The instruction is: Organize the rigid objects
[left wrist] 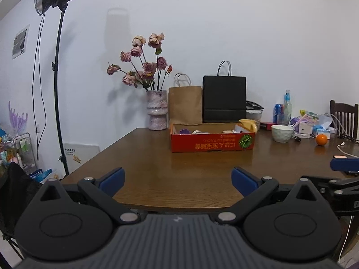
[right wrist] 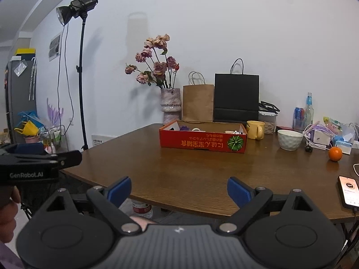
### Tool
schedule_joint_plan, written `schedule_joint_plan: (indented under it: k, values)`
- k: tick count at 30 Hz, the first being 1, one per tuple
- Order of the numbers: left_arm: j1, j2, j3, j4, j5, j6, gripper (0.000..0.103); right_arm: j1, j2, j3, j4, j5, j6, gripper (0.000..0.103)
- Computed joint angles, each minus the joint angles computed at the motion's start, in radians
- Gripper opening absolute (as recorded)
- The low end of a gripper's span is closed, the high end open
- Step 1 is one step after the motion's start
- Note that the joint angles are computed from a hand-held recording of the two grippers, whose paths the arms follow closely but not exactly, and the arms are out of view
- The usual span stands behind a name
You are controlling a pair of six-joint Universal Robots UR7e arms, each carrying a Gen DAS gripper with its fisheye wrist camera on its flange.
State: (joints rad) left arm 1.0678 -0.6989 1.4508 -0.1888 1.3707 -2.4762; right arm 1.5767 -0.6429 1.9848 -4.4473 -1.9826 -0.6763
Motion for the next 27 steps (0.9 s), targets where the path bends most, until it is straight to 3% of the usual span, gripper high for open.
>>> schedule_joint_plan:
  k: [27]
  values:
    - [0.0,-0.007,0.023,-0.028,0.015,0.012,0.103,-0.008,-0.015,-0.005,0.005,0.002,0.009,0.093]
